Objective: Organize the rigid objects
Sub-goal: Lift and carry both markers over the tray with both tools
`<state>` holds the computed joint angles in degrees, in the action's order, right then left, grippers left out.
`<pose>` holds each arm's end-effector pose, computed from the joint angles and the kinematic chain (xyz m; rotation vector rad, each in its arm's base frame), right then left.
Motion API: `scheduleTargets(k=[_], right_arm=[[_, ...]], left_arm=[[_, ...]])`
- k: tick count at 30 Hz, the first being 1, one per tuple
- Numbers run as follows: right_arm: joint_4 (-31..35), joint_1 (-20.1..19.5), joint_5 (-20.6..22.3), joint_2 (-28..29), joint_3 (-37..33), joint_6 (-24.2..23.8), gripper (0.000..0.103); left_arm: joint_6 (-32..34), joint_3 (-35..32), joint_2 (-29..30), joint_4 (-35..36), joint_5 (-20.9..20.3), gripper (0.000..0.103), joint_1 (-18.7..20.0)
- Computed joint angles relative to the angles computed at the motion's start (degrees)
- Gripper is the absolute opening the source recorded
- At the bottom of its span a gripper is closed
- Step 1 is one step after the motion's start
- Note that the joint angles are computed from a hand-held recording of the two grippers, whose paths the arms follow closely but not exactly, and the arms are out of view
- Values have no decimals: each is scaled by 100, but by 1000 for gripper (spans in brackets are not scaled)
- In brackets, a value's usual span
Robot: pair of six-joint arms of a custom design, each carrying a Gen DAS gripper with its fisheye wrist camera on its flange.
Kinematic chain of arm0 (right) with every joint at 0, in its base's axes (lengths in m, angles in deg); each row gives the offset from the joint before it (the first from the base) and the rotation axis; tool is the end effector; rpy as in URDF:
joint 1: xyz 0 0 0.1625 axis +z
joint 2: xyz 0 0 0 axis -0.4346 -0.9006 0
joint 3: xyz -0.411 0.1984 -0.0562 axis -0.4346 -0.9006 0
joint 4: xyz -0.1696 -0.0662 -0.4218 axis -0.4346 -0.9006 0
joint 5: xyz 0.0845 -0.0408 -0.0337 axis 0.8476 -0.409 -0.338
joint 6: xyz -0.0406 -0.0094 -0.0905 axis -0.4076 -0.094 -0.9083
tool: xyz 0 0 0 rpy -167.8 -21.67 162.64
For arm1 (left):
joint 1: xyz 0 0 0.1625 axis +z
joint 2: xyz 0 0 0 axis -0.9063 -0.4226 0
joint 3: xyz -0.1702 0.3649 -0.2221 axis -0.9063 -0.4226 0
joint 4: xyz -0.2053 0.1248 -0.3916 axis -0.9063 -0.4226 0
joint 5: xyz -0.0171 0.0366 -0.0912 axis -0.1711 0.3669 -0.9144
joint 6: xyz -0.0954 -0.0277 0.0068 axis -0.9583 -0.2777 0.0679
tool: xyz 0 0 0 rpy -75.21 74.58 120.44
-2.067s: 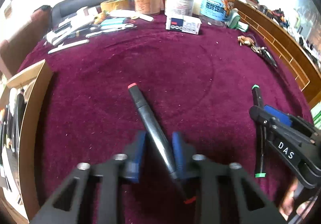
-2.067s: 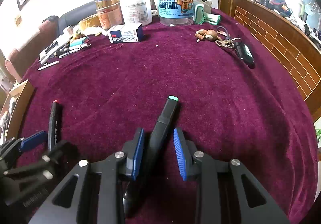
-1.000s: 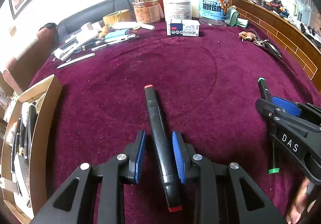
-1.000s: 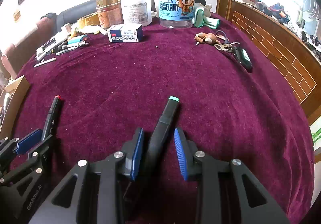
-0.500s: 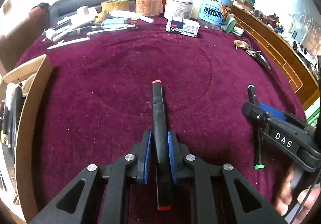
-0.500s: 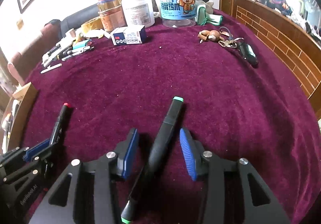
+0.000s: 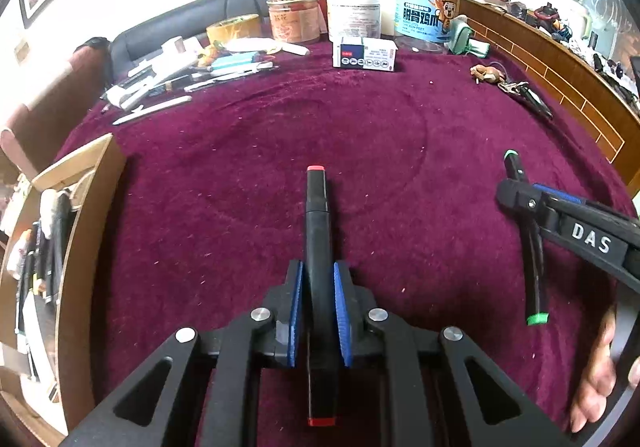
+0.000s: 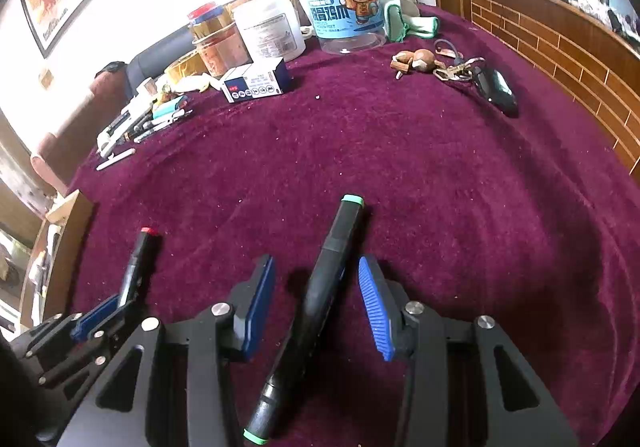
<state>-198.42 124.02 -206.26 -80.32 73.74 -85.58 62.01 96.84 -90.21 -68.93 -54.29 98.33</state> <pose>0.1280 -0.4129 0.2153 -0.1164 -2.3062 0.9731 -0.2794 -0.4282 0.0774 0.8066 2.2826 -0.5593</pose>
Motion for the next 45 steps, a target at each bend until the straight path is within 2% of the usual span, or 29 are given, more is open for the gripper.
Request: scheduleTargets(k=[4, 7, 11, 13, 14, 15, 17, 18, 20, 23, 25, 33, 39, 45], right_arm=[[-158, 116, -311, 210, -66, -196, 43], [-257, 203, -547, 389, -132, -446, 49], [-174, 397, -1142, 662, -296, -523, 49], [32, 447, -1250, 626, -300, -367, 47], [63, 476, -1290, 632, -298, -378, 40], [110, 508, -1304, 627, -283, -352, 29], [359, 566, -1277, 577, -275, -254, 14], [490, 599, -1317, 567, -288, -191, 14], [660, 625, -1268, 508, -272, -47, 14], [920, 580, -745, 237, -134, 218, 14], [901, 640, -609, 176, -67, 287, 14], [1132, 1118, -405, 134, -80, 546, 14], [1356, 1569, -472, 339, -315, 615, 14], [1495, 1831, -465, 510, -467, 708, 14]], left_arm=[[-127, 102, -207, 56, 17, 15, 5], [-185, 168, -382, 78, 22, 15, 36], [-127, 308, -590, -15, 130, 15, -42], [-64, 380, -686, -83, 224, 15, -106], [-20, 423, -748, -129, 263, 15, -139], [16, 453, -794, -165, 277, 15, -156], [46, 508, -909, -187, 301, 15, -187], [35, 538, -967, -180, 304, 15, -201], [28, 590, -1073, -205, 298, 15, -212], [14, 681, -1230, -210, 333, 15, -236], [0, 727, -1318, -208, 349, 15, -247], [-23, 939, -1737, -247, 469, 15, -285], [-41, 1073, -2066, -206, 519, 15, -268], [-105, 1192, -2389, -118, 503, 15, -244]])
